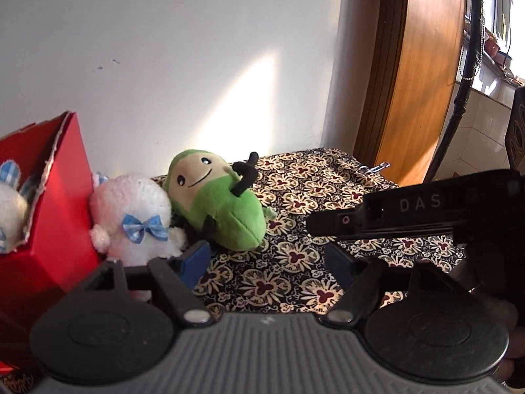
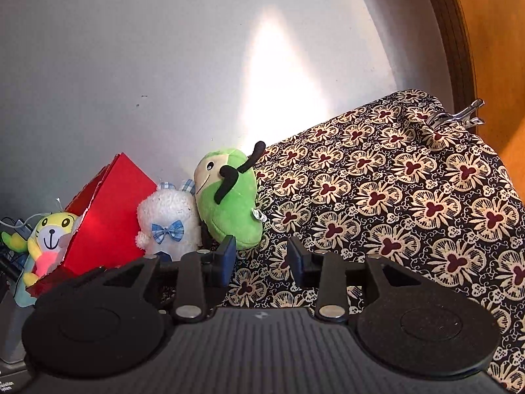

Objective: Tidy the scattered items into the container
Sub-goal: 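Move both grippers toward the green bean-shaped plush on the bedspread, then close both grippers on the green bean plush's body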

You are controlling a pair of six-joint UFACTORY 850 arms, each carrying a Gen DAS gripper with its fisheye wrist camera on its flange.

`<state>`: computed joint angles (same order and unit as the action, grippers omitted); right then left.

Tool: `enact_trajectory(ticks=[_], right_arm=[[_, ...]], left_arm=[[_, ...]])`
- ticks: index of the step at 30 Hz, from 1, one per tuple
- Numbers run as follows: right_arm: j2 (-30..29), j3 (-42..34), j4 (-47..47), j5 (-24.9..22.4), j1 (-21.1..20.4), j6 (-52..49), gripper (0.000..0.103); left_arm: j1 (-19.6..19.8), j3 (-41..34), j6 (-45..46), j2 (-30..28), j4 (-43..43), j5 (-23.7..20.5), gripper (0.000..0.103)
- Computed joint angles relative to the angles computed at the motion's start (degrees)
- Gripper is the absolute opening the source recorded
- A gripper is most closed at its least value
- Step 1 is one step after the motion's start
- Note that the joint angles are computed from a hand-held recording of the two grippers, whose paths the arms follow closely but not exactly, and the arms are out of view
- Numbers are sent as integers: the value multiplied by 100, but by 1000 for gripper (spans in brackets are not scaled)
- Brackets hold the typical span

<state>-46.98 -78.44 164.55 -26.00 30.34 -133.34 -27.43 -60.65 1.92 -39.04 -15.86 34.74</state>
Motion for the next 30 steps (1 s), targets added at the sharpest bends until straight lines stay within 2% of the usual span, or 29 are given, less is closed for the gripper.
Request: enact_trajectory(ticks=[4,9,13,17,18,19,22,25,30], right_arm=[[-227,-532,-720,233,-96,328,41],[-636,-1312,-2707,319,-236,2130,51],[-961,-1835,-3491,412,-211,2869,52],[-1228,-2181,-3987,414,-223,3716,52],[-1275,-2221,-4240,282,-262,4118,53],[-1314,-2239,-4437,102,-307,4479,48],[-1283,-2123,-4339,-94,-352,4562,43],[-1137,-1859,-4000,-165,-356,4325,41],[-696,-1084,-3377,-385,-340,3822,40]], left_arm=[[106,-435,-59,-303,-34,-203,81],[158,-835,170,-592,-323,-422,86],[202,-1045,260,-759,-453,-593,86],[222,-1205,472,-890,-691,-707,79],[233,-1226,449,-909,-647,-744,77],[239,-1238,442,-921,-628,-758,77],[242,-1217,465,-910,-554,-722,73],[260,-1142,477,-836,-410,-758,63],[245,-658,-154,-473,482,-612,62]])
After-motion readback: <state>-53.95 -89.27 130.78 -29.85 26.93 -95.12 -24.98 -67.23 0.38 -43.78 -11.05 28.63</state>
